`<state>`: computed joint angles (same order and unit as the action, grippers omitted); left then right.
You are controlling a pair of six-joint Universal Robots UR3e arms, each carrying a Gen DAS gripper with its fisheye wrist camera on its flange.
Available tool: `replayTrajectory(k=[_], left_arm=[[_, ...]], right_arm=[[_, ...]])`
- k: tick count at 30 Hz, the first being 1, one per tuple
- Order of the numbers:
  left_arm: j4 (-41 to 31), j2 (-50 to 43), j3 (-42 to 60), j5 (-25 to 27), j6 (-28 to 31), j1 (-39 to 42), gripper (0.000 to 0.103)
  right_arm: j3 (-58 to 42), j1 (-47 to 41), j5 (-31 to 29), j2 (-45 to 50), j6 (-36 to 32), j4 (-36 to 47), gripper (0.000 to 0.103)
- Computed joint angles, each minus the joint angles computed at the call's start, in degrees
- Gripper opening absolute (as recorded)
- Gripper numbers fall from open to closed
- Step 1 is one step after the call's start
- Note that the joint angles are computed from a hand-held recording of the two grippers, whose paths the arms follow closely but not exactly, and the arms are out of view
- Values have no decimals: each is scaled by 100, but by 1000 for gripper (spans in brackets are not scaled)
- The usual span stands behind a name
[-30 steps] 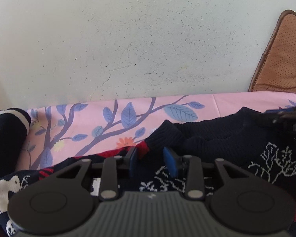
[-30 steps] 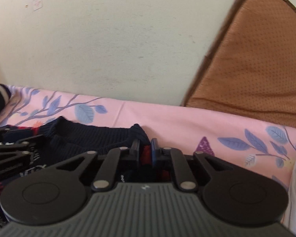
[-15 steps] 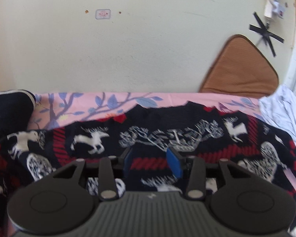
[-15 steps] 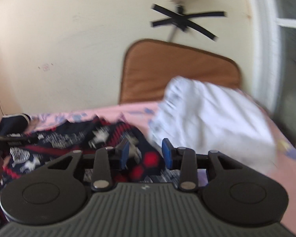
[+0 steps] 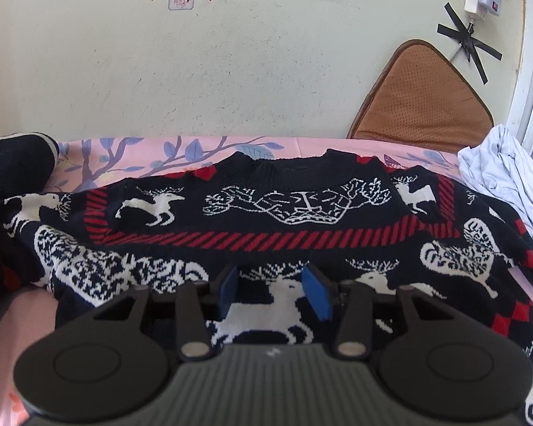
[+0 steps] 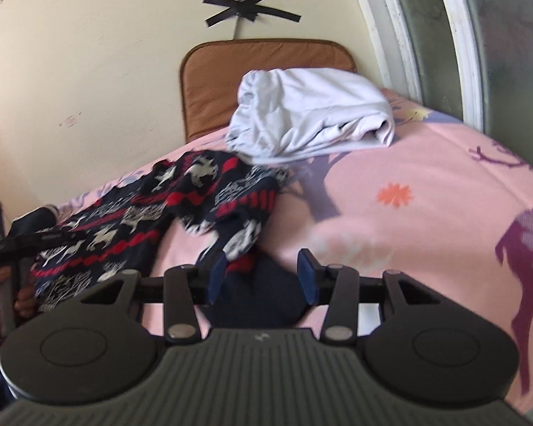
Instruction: Fold small clothes
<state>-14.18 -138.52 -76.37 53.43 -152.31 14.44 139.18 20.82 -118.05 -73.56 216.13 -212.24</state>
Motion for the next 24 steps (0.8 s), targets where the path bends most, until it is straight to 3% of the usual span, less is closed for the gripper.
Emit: replayTrajectory(k=[2, 4, 7, 9, 14, 18, 21, 24], left_arm=[[-1, -1, -2, -31, -28, 9, 42], [-33, -6, 7, -85, -21, 31, 42], [-56, -4, 14, -118, -105, 37, 43], [-83, -12, 35, -139, -129, 44, 43], [-156, -21, 69, -220, -164, 90, 43], [-240, -28, 106, -306, -228, 125, 43], [-261, -40, 130, -318, -239, 126, 43], [-238, -38, 114, -335, -217, 137, 43]], right_arm=[[-320, 425, -675, 55, -1, 746, 47], [-450, 516, -952, 89, 80, 1318, 48], [-611, 546, -1196, 399, -56, 1324, 47], [-596, 359, -820, 450, -428, 988, 8], [-936, 70, -1059, -156, -638, 1383, 7], [-2009, -198, -2013, -1054, -2114, 1524, 7], [-3073, -784, -1886, -1503, -2958, 1958, 6], [-4018, -1338, -1257, -1561, -2767, 3037, 6]])
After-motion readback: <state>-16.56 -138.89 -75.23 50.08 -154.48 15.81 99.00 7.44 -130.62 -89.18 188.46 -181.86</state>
